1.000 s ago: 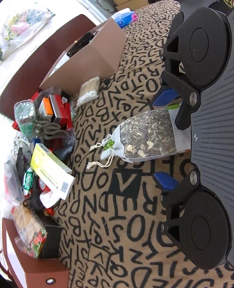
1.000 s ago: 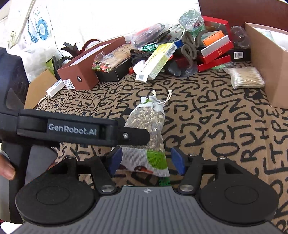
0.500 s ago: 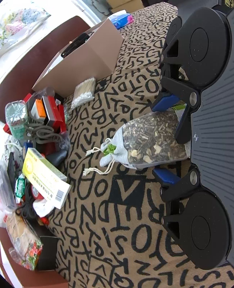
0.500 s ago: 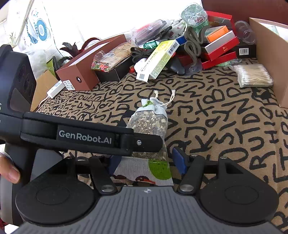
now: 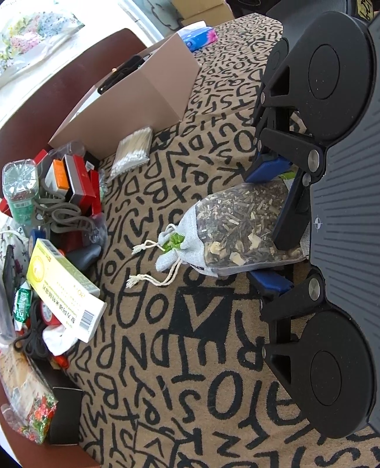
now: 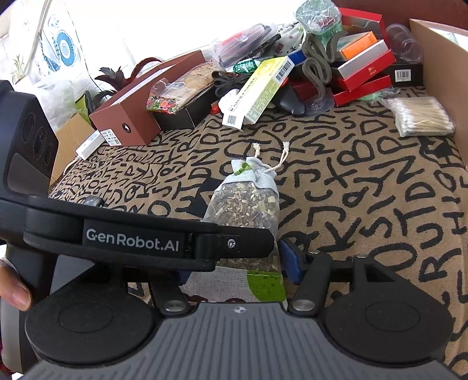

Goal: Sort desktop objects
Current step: 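Lift the herb sachet out of the pile with the left gripper, then carry the herb sachet with the left gripper over the box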

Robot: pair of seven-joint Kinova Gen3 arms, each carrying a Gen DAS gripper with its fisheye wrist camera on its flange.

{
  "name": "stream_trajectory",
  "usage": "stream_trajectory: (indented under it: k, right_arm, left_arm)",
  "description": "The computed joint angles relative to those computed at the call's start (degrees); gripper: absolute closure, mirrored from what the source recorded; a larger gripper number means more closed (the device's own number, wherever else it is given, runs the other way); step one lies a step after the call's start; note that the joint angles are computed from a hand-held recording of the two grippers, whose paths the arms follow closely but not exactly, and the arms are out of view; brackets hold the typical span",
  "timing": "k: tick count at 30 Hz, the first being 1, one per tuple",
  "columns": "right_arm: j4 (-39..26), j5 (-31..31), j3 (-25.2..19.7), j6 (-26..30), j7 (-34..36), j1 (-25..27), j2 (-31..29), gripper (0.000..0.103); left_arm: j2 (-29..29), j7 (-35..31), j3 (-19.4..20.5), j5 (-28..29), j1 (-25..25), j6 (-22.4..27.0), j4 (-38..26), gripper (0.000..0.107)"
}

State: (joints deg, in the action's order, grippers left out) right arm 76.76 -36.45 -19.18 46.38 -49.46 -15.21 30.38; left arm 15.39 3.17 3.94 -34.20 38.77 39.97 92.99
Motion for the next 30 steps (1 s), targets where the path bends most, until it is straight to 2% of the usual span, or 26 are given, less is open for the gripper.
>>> stream_trajectory:
  k: [4, 7, 11, 17, 23, 30]
  right_arm:
    - [-0.3, 0.4, 0.2, 0.5, -0.4, -0.3, 0.2, 0.041]
    - [-0.1, 0.1, 0.0, 0.6, 0.1, 0.0, 0.2, 0.045]
    - [0.5, -0.4, -0.2, 0.3, 0.9, 0.4, -0.2, 0.049]
    - [2.2, -2.2, -0.7, -0.2, 3.4, 2.0, -2.0, 0.050]
    - [4.5, -7.1, -1.2, -1.8, 8.2, 5.4, -5.0, 0.051]
    - [4.8, -13.5, -0.4, -5.4, 14.1, 9.0, -8.0, 0.051]
  left_arm:
    - [0.4, -1.2, 0.3, 0.5, -0.1, 0.9, -0.7, 0.032]
    - [0.6, -1.4, 0.2, 0.3, 0.3, 1.8, -1.1, 0.043]
    - [0.4, -0.8, 0.3, -0.2, 0.9, 2.8, -1.5, 0.046]
    - [0.5, 0.0, 0.8, -1.9, 2.5, 5.9, -4.0, 0.047]
    - [1.5, -0.5, 1.0, -5.1, 4.4, 7.9, -8.6, 0.045]
    - [4.9, -7.0, -0.2, -7.2, 5.0, 7.2, -18.1, 0.040]
